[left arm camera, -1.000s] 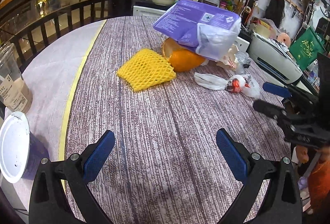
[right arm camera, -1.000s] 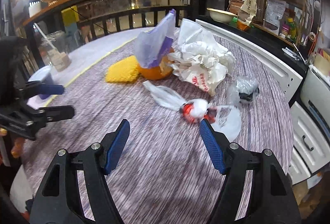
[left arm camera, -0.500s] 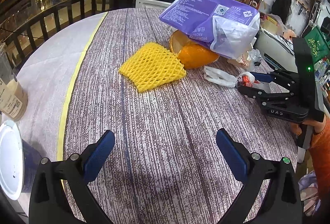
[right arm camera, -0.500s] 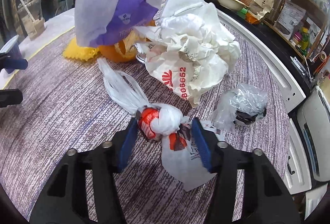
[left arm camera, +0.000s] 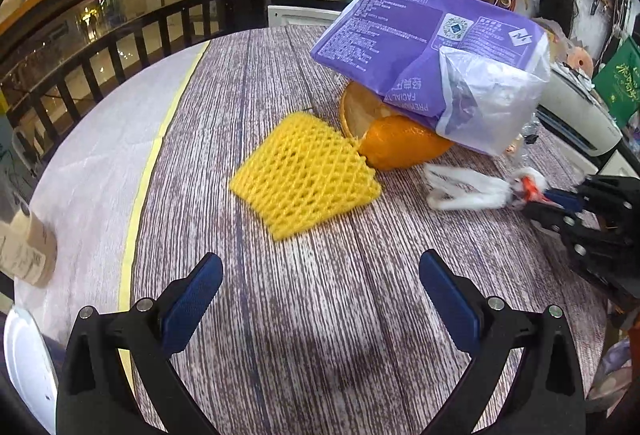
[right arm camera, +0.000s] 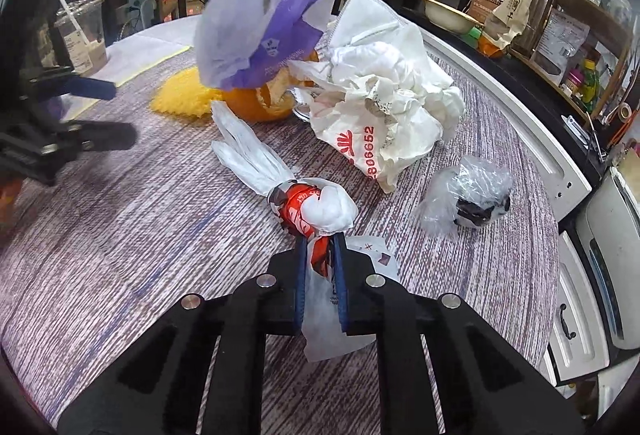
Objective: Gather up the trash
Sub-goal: 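Grasp the yellow foam net with the left tool and lift it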
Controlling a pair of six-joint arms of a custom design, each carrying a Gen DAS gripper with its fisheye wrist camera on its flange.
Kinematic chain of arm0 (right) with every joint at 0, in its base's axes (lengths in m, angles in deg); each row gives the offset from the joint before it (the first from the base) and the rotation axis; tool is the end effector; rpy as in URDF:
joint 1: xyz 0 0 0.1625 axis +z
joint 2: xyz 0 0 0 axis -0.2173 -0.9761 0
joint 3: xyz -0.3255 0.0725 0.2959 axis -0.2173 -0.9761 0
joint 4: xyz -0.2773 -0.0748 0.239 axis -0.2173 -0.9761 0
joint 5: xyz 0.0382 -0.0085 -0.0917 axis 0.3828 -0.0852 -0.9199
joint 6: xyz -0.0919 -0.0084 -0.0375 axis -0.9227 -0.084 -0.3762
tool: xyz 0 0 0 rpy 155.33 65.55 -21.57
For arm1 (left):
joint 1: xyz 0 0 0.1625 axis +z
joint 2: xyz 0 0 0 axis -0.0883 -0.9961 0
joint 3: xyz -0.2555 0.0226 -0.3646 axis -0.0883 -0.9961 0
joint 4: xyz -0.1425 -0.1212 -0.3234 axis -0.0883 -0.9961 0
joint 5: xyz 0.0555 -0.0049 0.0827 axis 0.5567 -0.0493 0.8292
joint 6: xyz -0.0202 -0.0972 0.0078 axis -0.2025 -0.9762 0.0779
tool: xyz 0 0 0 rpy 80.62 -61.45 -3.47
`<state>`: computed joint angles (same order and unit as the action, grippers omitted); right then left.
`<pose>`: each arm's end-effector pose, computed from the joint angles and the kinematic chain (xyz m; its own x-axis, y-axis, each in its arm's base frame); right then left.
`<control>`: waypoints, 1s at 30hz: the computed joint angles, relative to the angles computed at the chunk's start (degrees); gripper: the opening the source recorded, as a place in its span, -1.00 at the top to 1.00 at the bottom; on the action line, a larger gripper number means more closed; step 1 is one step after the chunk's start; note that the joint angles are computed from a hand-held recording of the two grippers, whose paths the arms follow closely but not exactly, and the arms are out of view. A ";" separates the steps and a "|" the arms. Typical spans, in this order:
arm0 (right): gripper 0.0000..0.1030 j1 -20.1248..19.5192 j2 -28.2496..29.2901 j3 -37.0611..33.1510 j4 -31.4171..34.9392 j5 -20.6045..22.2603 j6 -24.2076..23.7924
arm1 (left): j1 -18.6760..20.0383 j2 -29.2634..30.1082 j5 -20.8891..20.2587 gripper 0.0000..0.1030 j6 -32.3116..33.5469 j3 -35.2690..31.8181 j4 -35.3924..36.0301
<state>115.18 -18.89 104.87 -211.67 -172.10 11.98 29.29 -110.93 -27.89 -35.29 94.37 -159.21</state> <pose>0.2456 -0.5545 0.2390 -0.0604 -0.9666 0.2492 -0.9934 0.0826 0.0793 -0.3368 -0.3862 0.1441 -0.5918 -0.5858 -0.5537 0.1228 0.6133 -0.7802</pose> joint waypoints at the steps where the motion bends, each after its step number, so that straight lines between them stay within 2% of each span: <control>1: 0.75 -0.10 -0.33 0.06 0.17 0.20 0.00 | 0.65 0.01 0.21 -0.89 0.47 -0.40 0.30; 11: 0.75 -2.14 -4.67 -0.43 5.67 3.28 2.20 | 5.43 1.76 1.01 -0.63 4.56 -4.34 3.02; 18: 0.75 -3.08 -7.03 -0.28 8.66 6.09 2.77 | 7.29 2.77 1.13 -0.52 4.10 -6.70 5.77; 27: 0.75 -4.66 -9.32 0.99 10.03 9.45 4.27 | 6.98 2.60 0.37 0.11 -0.95 -7.66 10.44; 30: 0.75 -5.11 -9.71 1.39 10.07 10.07 5.25 | 6.55 2.74 0.10 0.40 -3.54 -7.70 12.72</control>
